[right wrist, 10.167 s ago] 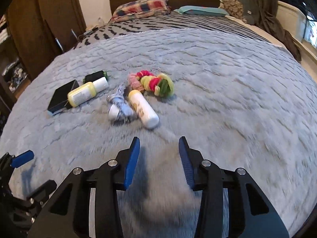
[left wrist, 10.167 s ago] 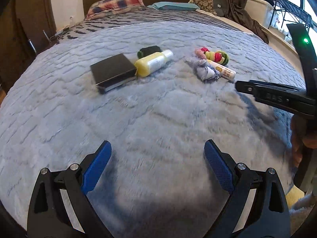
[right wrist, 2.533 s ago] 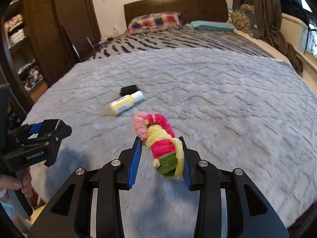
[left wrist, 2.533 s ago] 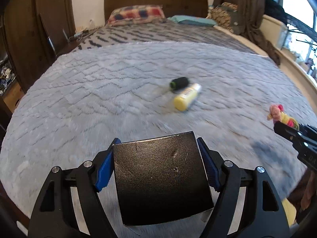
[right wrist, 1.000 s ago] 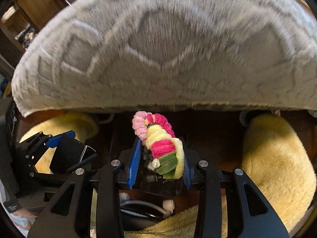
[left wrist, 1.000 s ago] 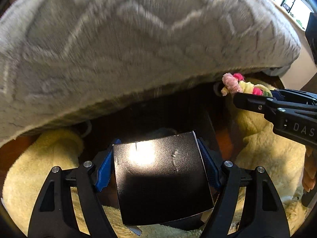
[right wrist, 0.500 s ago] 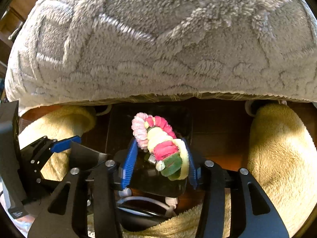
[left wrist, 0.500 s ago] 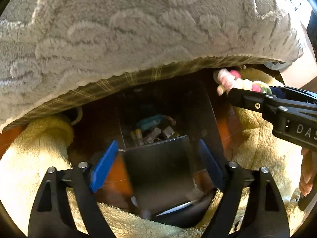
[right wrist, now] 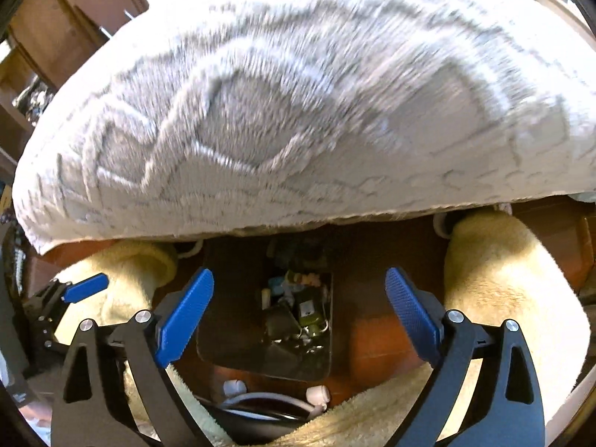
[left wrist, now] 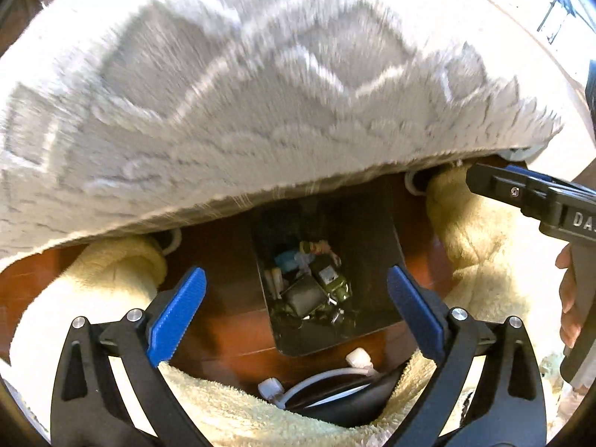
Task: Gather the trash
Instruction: 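Raise both open tools back over the yellow bottle and spool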
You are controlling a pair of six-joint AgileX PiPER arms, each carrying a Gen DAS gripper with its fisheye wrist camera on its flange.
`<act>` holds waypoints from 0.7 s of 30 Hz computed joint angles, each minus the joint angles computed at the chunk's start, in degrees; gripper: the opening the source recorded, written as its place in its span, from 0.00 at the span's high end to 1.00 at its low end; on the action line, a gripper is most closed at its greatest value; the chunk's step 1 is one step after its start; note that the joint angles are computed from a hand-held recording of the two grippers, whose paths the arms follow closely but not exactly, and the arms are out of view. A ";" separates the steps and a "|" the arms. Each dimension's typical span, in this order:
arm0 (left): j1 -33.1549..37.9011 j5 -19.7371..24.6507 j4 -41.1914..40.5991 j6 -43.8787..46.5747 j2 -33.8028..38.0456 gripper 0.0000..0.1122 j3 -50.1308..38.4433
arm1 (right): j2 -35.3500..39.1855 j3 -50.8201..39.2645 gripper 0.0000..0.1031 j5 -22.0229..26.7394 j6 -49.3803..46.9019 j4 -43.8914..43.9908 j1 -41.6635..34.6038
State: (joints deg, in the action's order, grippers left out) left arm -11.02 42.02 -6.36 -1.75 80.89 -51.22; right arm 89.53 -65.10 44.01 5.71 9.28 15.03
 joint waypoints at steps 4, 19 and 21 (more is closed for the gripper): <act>0.66 2.27 2.40 -1.03 -4.35 0.17 -2.22 | -3.81 -0.94 0.08 0.55 1.14 -1.70 -0.51; 9.84 7.58 4.57 3.75 5.73 0.16 -28.90 | 9.43 -33.18 0.05 5.64 6.83 -10.17 1.23; 10.72 8.76 4.14 4.72 9.64 0.16 -34.20 | 14.34 -41.18 0.05 8.47 6.74 -10.24 1.94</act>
State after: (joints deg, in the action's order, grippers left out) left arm -0.29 50.78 -2.21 2.97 90.52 -85.42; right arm 103.87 -106.28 52.47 12.45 -0.96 16.97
